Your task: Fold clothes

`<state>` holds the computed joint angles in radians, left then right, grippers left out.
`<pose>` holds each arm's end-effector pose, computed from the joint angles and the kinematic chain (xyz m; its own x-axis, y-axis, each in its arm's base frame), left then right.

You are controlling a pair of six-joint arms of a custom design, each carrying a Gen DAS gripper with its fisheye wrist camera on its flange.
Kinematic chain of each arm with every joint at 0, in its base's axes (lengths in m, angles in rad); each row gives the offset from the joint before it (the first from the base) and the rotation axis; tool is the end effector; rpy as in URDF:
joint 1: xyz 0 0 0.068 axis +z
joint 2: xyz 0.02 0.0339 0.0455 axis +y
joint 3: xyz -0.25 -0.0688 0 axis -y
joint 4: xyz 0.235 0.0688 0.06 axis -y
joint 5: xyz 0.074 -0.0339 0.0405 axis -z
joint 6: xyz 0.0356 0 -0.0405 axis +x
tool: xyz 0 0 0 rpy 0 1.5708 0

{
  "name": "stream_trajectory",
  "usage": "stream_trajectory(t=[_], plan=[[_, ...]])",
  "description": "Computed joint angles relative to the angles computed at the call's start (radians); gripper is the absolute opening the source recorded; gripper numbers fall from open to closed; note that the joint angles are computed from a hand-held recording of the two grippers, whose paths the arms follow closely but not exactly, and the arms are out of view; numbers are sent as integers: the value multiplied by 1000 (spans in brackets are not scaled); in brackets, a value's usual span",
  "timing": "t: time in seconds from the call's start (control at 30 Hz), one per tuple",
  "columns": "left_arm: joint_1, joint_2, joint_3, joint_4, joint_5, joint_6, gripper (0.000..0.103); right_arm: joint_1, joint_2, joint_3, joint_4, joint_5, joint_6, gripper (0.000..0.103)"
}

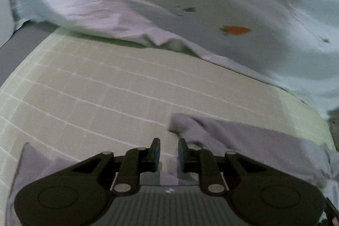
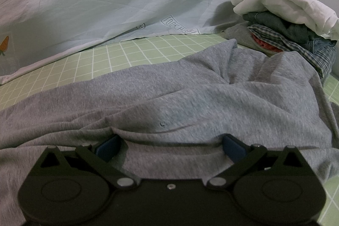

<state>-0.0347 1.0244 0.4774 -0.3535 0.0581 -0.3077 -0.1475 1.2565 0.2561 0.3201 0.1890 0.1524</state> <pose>0.1899 -0.0087 0.1703 -0.7678 -0.2759 -0.5783 -0.1698 0.9579 -0.2315 0.2016 -0.0367 0.1173 -0.5711 0.2356 -0.7863 0.3799 0.9250 0.0012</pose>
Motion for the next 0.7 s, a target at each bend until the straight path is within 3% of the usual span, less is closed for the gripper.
stream_trajectory(t=[0.1, 0.23, 0.4, 0.5, 0.57, 0.7], plan=[[45, 121, 29, 32, 99, 95, 25, 1, 1, 0, 1, 1, 1, 103], [5, 205, 46, 79, 130, 130, 35, 0, 2, 0, 3, 0, 0, 103], [-51, 334, 87, 122, 117, 170, 35, -3, 5, 0, 6, -1, -2, 103], [-27, 374, 109, 125, 166, 184, 31, -2, 4, -1, 6, 0, -1, 103], [-24, 375, 113, 126, 173, 202, 9, -1, 4, -1, 5, 2, 1, 103], [-37, 300, 110, 98, 85, 257, 7, 0, 4, -1, 5, 3, 2, 103]])
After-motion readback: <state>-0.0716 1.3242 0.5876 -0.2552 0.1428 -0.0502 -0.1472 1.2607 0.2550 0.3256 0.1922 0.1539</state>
